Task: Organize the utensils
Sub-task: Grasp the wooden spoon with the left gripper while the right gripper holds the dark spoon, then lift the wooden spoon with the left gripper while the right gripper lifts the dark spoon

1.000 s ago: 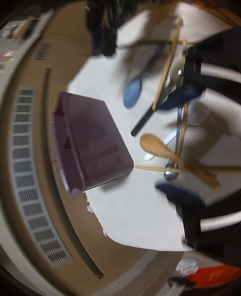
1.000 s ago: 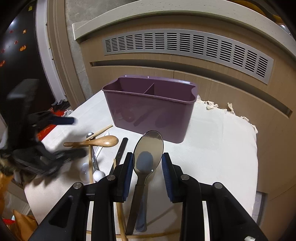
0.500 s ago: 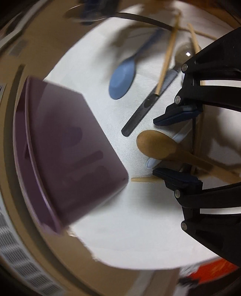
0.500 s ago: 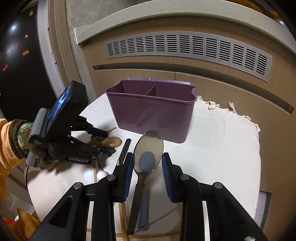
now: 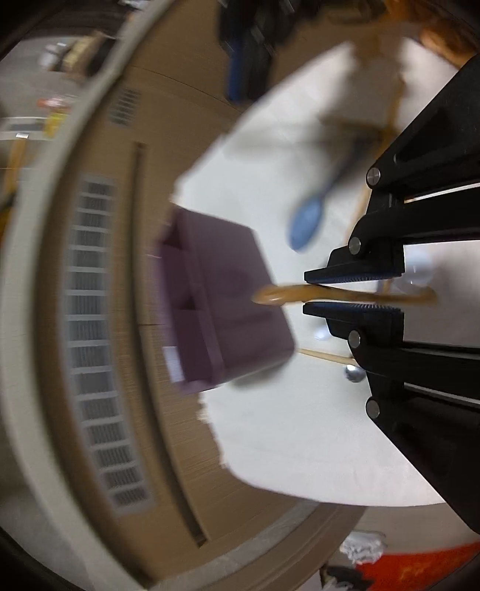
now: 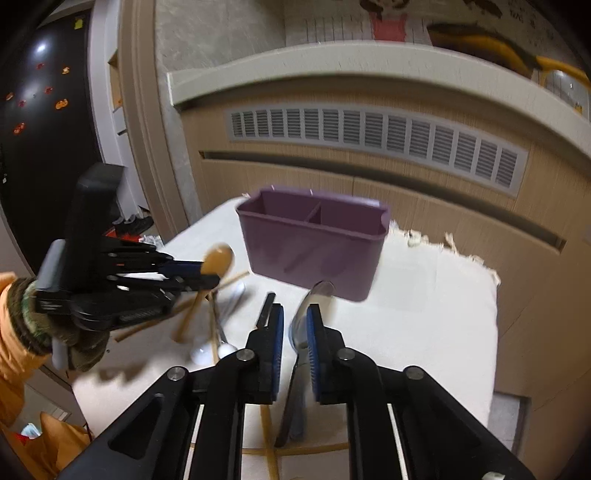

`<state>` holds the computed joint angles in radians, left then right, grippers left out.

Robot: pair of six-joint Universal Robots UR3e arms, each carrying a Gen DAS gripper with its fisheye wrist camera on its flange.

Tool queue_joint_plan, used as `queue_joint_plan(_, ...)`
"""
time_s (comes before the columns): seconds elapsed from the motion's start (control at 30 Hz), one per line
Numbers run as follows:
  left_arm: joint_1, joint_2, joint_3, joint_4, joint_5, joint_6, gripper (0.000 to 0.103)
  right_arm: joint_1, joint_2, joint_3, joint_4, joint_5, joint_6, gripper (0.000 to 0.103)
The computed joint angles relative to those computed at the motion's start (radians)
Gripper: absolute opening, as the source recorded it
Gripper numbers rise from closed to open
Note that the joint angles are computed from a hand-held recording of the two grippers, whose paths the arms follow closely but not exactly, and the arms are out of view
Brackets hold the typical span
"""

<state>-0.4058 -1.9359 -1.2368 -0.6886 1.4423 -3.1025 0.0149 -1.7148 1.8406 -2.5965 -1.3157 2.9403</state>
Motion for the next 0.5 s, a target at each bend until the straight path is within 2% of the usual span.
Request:
queue_joint_plan(0.1, 0.025, 0.093, -0.088, 0.09, -0.005, -0.032, 0.01, 0.012, -0.013, -0.022, 0.012, -0.029, 0.003, 0.012)
queue_joint_plan(0.2, 0.07, 0.159, -0.119, 0.112, -0.036, -0.049, 0.01, 0.004, -0.005, -0.04, 0.054, -0.037, -0.002, 0.012)
queue_joint_plan(0.3, 0.095, 0.222, -0.231, 0.174, -0.041, -0.052, 0.01, 0.013, 0.045, -0.046, 0.063, -0.075, -0.009, 0.013)
queue_joint_plan(0.33, 0.11, 0.224, -0.248, 0.173, -0.049, -0.039, 0.01, 0.019, 0.075, -0.055, 0.068, -0.095, -0.009, 0.015)
queue_joint_plan(0.4, 0.107, 0.202, -0.24, 0.154, -0.04, -0.033, 0.01, 0.029, 0.155, -0.08, 0.055, -0.145, 0.021, 0.032)
queue_joint_plan(0.5, 0.114, 0.168, -0.252, 0.127, -0.05, -0.024, 0.011, 0.022, 0.285, -0.147, 0.06, -0.187, 0.068, 0.034)
